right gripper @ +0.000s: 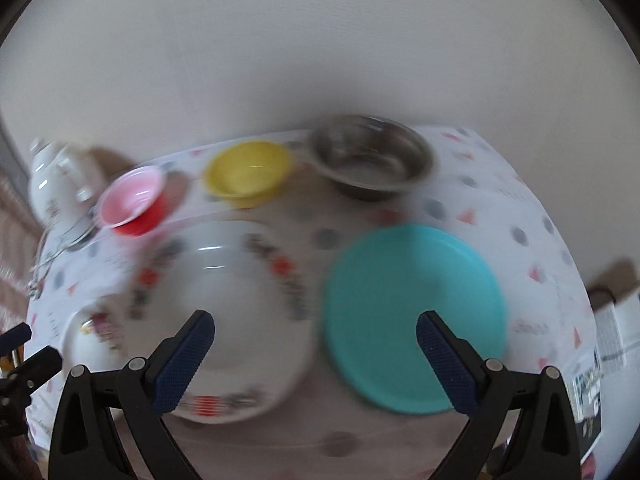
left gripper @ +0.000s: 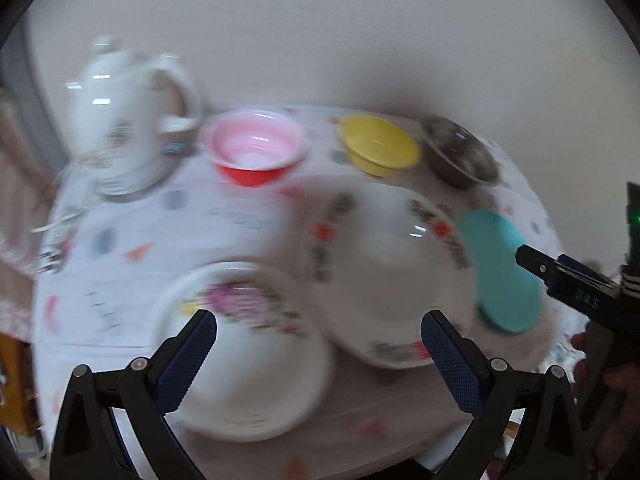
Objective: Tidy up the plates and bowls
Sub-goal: 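Move both grippers to the rim of the large white plate with red characters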
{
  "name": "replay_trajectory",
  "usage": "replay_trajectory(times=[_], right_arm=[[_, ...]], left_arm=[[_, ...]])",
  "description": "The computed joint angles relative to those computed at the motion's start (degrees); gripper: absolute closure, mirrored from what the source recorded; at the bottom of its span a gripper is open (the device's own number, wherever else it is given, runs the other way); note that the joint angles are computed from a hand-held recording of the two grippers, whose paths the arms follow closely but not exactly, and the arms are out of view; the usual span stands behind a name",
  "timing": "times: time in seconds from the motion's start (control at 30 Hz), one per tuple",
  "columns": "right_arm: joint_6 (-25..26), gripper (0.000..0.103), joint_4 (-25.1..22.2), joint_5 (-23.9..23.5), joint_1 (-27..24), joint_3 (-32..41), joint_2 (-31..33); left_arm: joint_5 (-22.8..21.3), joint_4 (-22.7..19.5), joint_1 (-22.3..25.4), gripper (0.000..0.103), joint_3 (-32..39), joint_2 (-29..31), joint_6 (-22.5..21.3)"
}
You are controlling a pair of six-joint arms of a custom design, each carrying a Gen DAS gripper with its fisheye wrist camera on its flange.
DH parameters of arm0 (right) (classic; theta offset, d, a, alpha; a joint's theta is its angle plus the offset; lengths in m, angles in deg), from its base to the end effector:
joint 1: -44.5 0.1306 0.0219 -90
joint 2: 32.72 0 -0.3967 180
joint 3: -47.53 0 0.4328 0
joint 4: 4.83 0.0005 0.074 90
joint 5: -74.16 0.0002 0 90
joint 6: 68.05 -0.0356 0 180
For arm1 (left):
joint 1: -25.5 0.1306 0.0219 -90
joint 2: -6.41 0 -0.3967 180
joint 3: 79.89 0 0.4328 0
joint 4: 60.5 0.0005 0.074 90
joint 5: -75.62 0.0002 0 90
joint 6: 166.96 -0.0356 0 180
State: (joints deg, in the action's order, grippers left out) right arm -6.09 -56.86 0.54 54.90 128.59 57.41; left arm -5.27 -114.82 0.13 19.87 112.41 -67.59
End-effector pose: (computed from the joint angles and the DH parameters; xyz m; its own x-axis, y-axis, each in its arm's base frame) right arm 0.4959 0.0803 0.3643 -0.7784 0.3157 -0.5426 0.3702 0.9289 0.0093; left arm 0.5530 -0.2690 0.3697 -0.8567 0.2283 -0.4625 0.3587 0.9081 -0.2161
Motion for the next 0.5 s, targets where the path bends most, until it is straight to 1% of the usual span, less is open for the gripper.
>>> replay_trajectory(times=[0.03, 0.07, 0.1, 0.13, 0.2, 0.23, 0.27, 0.33, 0.4, 0.47, 0.5], right_arm=[[-0.33, 0.001, -0.22, -0.33, -1.56, -0.6, -0.53], [-0.54, 0.004, -0.08, -0.88, -3.18, -1.24, -1.12], [-0.46, 0.006, 0.44, -1.92, -4.86, -2.11, -1.8], [-0.24, 0.007, 0.51, -3.05, -6.17, -2.52, -2.16], [1.0, 0.008, 0.9, -5.02, -7.57, -3.35, -2.89], [1.92, 0.013, 1.33, -6.27, -7.94, -3.67, -3.14], [3.04, 0.021, 1.82, -8.09, -8.08, -3.76, -3.03], [4.19, 0.024, 2.04, -10.82, -7.58, -3.72, -2.38], [3.62, 0.025, 2.1, -14.8, -6.99, -3.83, -1.65], [1.92, 0.037, 3.26, -19.51, -6.58, -4.29, -0.96], [0.58, 0.04, 3.95, -21.78, -6.32, -4.72, -0.63]], left_arm=[[0.58, -1.06, -0.59, 0.0, 1.63, 1.26, 0.02], [0.55, -1.95, -1.34, 0.0, 3.29, 2.57, 0.01], [-0.21, -2.54, -2.09, 0.0, 4.83, 3.85, 0.07], [-0.64, -2.86, -2.46, 0.0, 5.9, 4.74, 0.35], [-0.08, -3.06, -2.53, 0.0, 7.97, 6.55, 1.46], [-0.26, -3.37, -2.42, 0.0, 9.15, 7.48, 1.99], [-1.1, -3.86, -2.21, 0.0, 10.84, 8.78, 2.82], [-2.08, -4.11, -1.53, 0.0, 13.18, 10.75, 2.97], [-4.02, -5.76, -1.04, 0.0, 16.13, 13.06, 1.32], [-6.14, -7.28, -0.75, 0.0, 18.43, 14.95, -0.79], [-6.73, -7.74, -0.57, 0.0, 19.28, 15.68, -1.93]])
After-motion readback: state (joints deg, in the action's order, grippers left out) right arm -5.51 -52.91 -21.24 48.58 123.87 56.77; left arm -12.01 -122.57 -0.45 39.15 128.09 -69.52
